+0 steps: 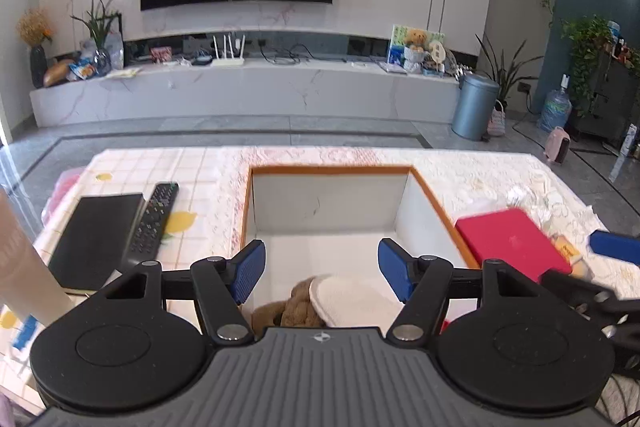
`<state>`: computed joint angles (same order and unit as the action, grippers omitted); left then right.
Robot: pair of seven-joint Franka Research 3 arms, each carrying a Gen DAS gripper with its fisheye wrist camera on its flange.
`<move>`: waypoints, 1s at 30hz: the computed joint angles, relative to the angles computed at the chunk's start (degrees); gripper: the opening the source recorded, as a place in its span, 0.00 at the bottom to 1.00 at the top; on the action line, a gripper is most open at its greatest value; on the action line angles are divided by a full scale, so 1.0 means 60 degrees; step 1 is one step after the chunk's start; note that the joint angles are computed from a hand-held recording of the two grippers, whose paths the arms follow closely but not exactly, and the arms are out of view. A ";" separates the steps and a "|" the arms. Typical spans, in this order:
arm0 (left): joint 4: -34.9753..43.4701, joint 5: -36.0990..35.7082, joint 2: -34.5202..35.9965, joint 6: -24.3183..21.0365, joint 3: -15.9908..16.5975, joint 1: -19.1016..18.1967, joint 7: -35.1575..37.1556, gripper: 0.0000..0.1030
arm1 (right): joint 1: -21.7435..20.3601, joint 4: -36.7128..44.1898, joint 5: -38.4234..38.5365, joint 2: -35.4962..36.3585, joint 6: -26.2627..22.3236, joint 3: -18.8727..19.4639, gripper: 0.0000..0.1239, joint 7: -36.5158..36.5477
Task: Organize soft objects
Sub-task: 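Move both grippers back from the box over the table items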
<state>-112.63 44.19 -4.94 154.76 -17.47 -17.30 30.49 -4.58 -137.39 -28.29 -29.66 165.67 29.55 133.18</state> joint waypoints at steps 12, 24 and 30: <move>0.1499 0.0760 0.0299 -0.0263 -0.0493 -0.0488 -0.0465 0.74 | -0.0084 -0.0723 0.1282 -0.1349 0.0516 -0.1524 0.67 -0.1854; 0.3740 0.1093 0.2674 -0.0583 -0.0115 -0.2401 -0.0981 0.77 | -0.2224 -0.0378 0.1692 -0.0906 0.0396 -0.1480 0.73 -0.2094; 0.4821 0.0964 0.4232 -0.1320 0.0344 -0.3548 -0.0652 0.77 | -0.1736 -0.1373 0.2827 -0.0178 0.1086 -0.2403 0.73 -0.2217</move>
